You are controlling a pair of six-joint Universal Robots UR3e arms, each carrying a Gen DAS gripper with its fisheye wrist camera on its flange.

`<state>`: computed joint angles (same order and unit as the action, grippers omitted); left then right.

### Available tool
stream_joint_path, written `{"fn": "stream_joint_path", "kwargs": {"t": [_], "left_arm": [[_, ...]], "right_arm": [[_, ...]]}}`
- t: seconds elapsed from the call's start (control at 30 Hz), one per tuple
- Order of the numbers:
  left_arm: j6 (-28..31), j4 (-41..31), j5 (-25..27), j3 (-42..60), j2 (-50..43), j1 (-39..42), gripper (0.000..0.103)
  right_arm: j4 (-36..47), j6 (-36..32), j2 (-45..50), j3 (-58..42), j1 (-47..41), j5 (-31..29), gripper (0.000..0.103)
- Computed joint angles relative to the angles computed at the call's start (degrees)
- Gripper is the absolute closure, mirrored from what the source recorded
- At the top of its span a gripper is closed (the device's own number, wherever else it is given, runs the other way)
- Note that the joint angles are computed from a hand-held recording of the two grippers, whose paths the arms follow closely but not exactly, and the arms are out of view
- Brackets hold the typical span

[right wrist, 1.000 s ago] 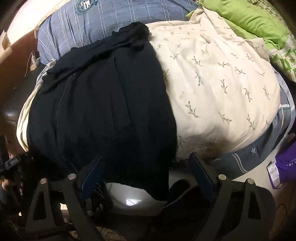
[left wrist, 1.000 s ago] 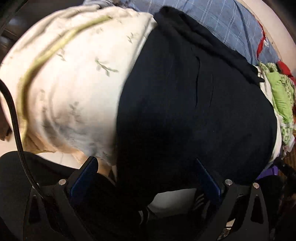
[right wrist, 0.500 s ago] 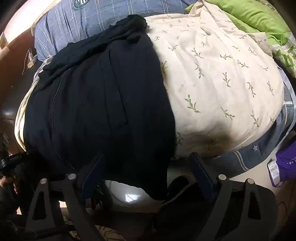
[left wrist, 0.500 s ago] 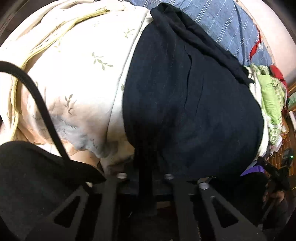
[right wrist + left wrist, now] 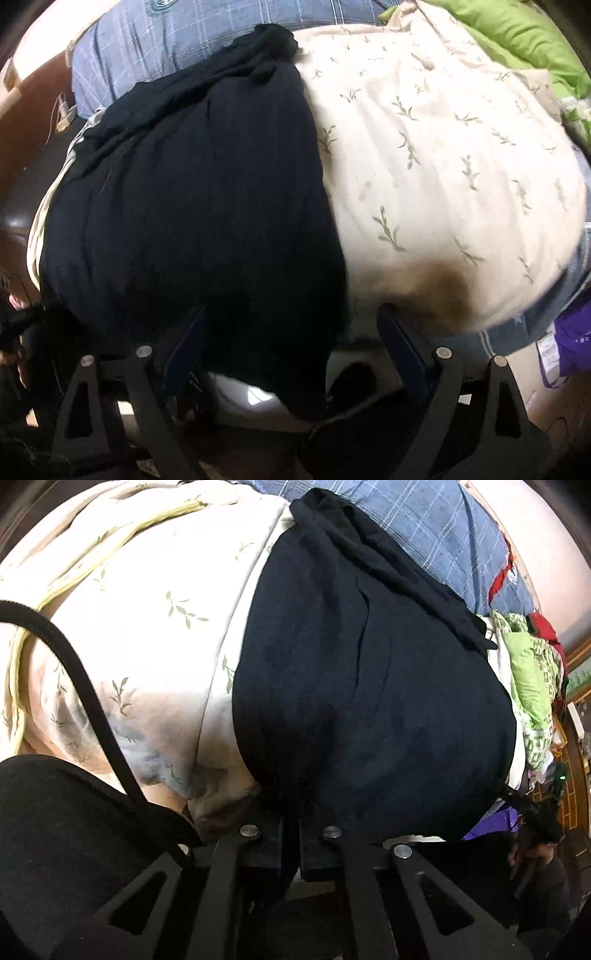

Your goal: Fold large clothes

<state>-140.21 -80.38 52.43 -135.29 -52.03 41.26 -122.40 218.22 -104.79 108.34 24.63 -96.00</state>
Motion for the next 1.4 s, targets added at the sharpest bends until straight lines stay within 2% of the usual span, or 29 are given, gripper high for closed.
{"fn": "stream_joint_path", "kwargs": {"t": [0.1,0.17,0.2,0.23,0.27,0.3,0.33,0.4,0.5,0.63,0.77,0.87,0.93,0.97,1.03,1.07,1.1,1.17,1.2,1.27,1.33,1.4], "left_arm": [[-0.3,0.1,0.2,-0.1,0.3,0.3,0.1],[-0.6,0.8,0.4,-0.5,0.3,0.2,0.1],[-1.0,1.6,0.5,-0.7,0.1,-0.1,0.1],[-1.5,2.5,0.6,-0.7,-0.3,-0.4,0.1],[-1.8,2.9,0.7,-0.7,-0.4,-0.7,0.1],[-2.7,4.1,0.7,-1.0,-0.6,-1.5,0.1],[-2.9,4.3,0.5,-0.9,-0.7,-1.8,0.1],[-2.6,3.2,-0.1,-0.9,0.4,-1.3,0.1],[0.5,-2.6,-1.8,-0.1,3.5,1.9,0.1],[9.6,-18.7,-6.2,4.5,6.9,11.1,0.1],[16.8,-30.1,-10.4,9.4,7.1,16.7,0.102],[15.6,-27.0,-10.8,10.2,5.7,15.1,0.102],[13.6,-22.7,-9.1,8.9,5.4,13.6,0.102],[12.1,-20.0,-7.6,7.7,5.8,13.1,0.102],[5.2,-9.4,-3.2,4.4,4.7,7.9,0.094],[3.3,-6.6,-1.2,3.2,4.2,6.3,0.081],[3.1,-6.1,-0.1,2.8,3.5,5.3,0.054],[8.0,-9.6,-0.1,2.6,3.6,5.2,0.04],[8.3,-8.1,0.1,2.0,4.4,4.1,0.024],[5.8,-1.7,0.7,0.9,1.7,-0.2,0.014],[-0.9,8.9,4.2,-0.5,-2.8,-5.7,0.013],[-3.8,12.1,7.3,-0.2,-4.7,-7.1,0.013]], "right_arm": [[-1.5,0.3,-0.1,1.6,-1.2,2.1,0.01],[-1.5,1.2,-2.3,3.0,-1.0,1.9,0.034],[-1.2,1.2,-4.0,4.1,-2.1,3.7,0.057],[-2.3,0.9,-5.6,5.6,-3.2,6.1,0.072],[-2.6,0.7,-5.8,5.6,-2.9,6.4,0.091],[-1.0,0.1,-4.2,3.3,-1.2,4.9,0.095],[-1.1,-0.5,-3.6,2.7,-1.0,5.9,0.098],[-2.7,1.0,-2.6,2.1,-0.3,6.4,0.099],[-3.0,2.8,-2.8,1.3,0.5,6.2,0.099],[-2.8,4.3,-7.7,1.9,-0.6,7.0,0.099],[-2.4,3.1,-12.0,0.8,-3.8,9.2,0.099],[-1.9,2.1,-12.1,-1.5,-4.8,10.6,0.099],[-1.5,1.2,-9.4,-3.8,-3.2,9.7,0.099],[-1.8,1.4,-7.9,-4.4,-2.2,9.1,0.1],[-1.5,1.9,-6.7,-3.8,-1.3,8.9,0.1],[-1.9,2.3,-6.2,-2.9,-1.1,9.0,0.1],[-1.5,2.3,-6.1,-2.8,-1.5,9.4,0.1],[-1.8,2.6,-6.4,-1.0,-1.7,9.8,0.1],[-1.9,2.0,-6.9,-0.4,-2.3,10.4,0.1],[-0.6,1.2,-7.2,0.1,-3.0,10.9,0.099],[2.1,0.5,-6.2,-0.1,-4.0,11.3,0.086],[4.3,1.7,-5.0,0.0,-3.8,10.6,0.046]]}}
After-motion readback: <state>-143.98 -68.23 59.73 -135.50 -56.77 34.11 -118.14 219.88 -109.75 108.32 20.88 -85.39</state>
